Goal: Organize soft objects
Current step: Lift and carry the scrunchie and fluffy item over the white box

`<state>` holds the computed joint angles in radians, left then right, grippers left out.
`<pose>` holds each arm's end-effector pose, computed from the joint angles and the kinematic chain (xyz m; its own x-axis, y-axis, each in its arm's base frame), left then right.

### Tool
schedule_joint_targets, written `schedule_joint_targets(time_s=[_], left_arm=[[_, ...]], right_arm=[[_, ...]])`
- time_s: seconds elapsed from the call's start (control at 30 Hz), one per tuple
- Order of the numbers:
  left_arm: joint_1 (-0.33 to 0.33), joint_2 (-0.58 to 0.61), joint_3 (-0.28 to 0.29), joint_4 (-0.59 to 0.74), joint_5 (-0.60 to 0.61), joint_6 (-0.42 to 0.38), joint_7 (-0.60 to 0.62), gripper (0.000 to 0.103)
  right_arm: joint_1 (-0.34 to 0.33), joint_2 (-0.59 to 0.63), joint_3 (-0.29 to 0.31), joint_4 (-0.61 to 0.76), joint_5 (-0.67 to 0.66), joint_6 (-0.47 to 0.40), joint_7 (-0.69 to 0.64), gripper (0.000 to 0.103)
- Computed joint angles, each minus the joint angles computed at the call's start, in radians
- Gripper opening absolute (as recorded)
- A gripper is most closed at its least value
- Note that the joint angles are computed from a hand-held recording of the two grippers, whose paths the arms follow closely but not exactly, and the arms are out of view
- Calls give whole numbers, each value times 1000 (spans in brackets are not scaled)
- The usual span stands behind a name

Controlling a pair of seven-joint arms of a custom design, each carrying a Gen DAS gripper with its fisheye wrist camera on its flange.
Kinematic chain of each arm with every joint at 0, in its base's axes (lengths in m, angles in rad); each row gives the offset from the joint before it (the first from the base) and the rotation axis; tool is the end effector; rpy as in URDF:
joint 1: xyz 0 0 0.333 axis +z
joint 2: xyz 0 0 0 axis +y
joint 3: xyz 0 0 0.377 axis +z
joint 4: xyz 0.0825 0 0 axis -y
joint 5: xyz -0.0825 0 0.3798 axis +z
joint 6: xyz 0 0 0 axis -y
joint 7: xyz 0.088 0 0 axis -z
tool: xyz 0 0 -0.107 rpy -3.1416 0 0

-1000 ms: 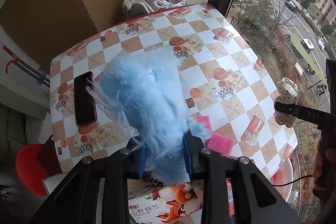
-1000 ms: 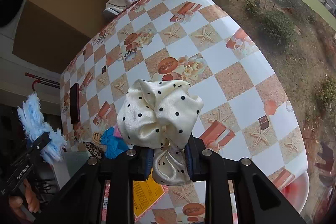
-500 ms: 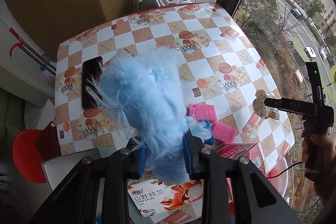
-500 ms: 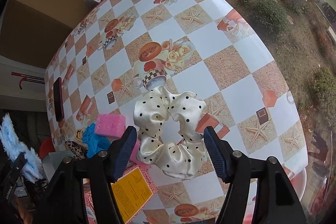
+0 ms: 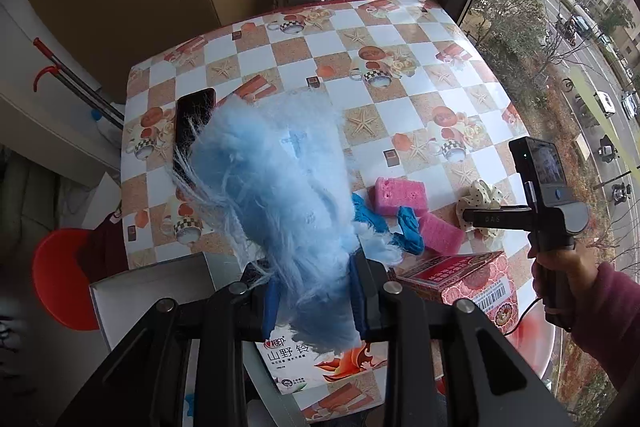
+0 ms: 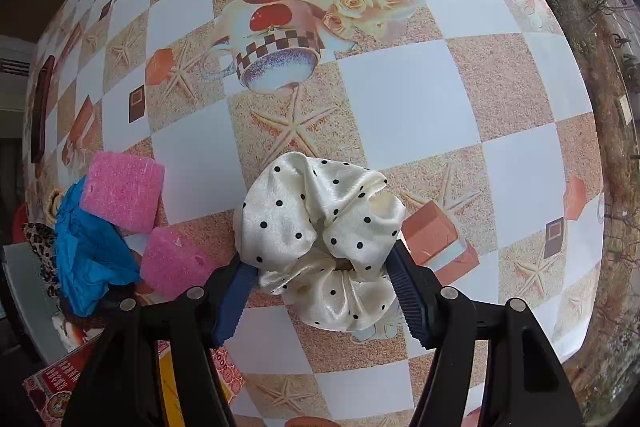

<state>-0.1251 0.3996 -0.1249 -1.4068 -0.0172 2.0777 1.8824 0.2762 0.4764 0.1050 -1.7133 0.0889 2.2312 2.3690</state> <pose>0.7057 -0.1623 0.5621 -0.5106 -0.8596 -0.0207 -0.8232 0.4956 -0.2769 0.6485 0.2519 0.3755 -0.4642 -0.8786 -0.1119 -0.8857 0.4605 0.0588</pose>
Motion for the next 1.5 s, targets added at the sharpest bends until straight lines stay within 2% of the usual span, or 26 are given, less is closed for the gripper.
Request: schedule_joint_targets(time_s=[0.03, 0.1, 0.13, 0.17, 0.33, 0.5, 0.7, 0.9, 1.13, 1.5], left_arm=[[2, -6, 3, -8, 4, -3, 0, 32], [9, -22, 8, -29, 7, -7, 2, 32], [13, -30, 10, -40, 10, -7, 4, 32], [17, -39, 12, -55, 13, -4, 7, 32], [45, -78, 21, -117, 19, 2, 27, 33], [81, -112, 31, -177, 9, 7, 43, 33], [116, -143, 37, -232, -15, 34, 69, 33], [142, -178, 41, -287, -33, 89, 112, 33], [165, -211, 48, -344, -43, 138, 164, 33], [191, -235, 62, -398, -31, 148, 202, 33]], right_arm=[[14, 7, -8, 16, -27, -16, 10, 64], [34, 22, -19, 53, -78, -70, 19, 47], [34, 16, -18, 46, -84, -57, 15, 22], [24, 5, -10, 28, -65, -33, 9, 16], [20, -94, -13, -71, -44, 73, 65, 16], [53, -209, -20, -119, -113, 130, 136, 16], [95, -239, -12, -1, -200, 98, 190, 16], [153, -180, 14, 172, -241, 52, 169, 16], [222, -63, 41, 379, -220, 8, 85, 16], [310, 159, 56, 691, -126, -113, -62, 16]])
